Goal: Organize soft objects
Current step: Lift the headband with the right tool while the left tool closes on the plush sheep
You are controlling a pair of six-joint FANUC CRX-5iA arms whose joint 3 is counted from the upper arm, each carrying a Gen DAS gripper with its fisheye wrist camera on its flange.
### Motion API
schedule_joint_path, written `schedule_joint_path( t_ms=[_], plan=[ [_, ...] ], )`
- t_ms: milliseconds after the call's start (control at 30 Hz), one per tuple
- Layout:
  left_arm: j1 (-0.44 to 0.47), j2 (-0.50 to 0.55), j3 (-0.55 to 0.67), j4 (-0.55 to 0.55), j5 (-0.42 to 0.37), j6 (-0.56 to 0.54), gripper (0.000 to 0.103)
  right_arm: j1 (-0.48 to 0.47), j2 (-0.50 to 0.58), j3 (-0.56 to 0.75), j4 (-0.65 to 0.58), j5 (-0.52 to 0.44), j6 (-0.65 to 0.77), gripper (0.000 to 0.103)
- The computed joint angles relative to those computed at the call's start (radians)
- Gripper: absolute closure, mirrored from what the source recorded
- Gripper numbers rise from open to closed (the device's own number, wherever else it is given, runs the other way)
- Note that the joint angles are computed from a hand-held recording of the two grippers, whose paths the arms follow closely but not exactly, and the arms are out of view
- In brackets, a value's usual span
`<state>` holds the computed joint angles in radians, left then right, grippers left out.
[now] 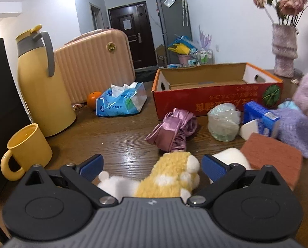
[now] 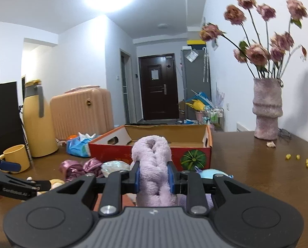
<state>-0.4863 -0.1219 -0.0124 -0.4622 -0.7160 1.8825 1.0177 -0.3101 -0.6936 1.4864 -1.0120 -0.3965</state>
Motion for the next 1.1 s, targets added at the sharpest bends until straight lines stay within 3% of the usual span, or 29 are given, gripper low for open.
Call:
schedule_joint_path(
  t_ms=[400, 567, 667, 800, 1100],
  plan=[
    [0.047, 0.071, -0.004, 0.133, 0.018, -0.164, 0.0, -0.002, -0.009, -0.004, -0.058, 0.019, -0.019, 0.078],
    [0.089, 0.085, -0.023, 0.254, 0.032, -0.278, 0.002, 0.001, -0.003, 0.002, -0.074, 0.023, -0.008, 0.078],
    [0.11, 0.081, -0.043, 0.323, 0.049, -0.328, 0.015, 0.003, -0.002, 0.005, -0.081, 0.022, -0.002, 0.078],
    [0.148, 0.072, -0.09, 0.471, 0.074, -0.431, 0.047, 0.006, 0.004, 0.008, -0.084, 0.015, 0.001, 0.078],
    [0.141, 0.017, -0.141, 0.44, 0.151, -0.37, 0.051, 0.011, 0.01, 0.007, -0.075, -0.002, -0.003, 0.078]
  ],
)
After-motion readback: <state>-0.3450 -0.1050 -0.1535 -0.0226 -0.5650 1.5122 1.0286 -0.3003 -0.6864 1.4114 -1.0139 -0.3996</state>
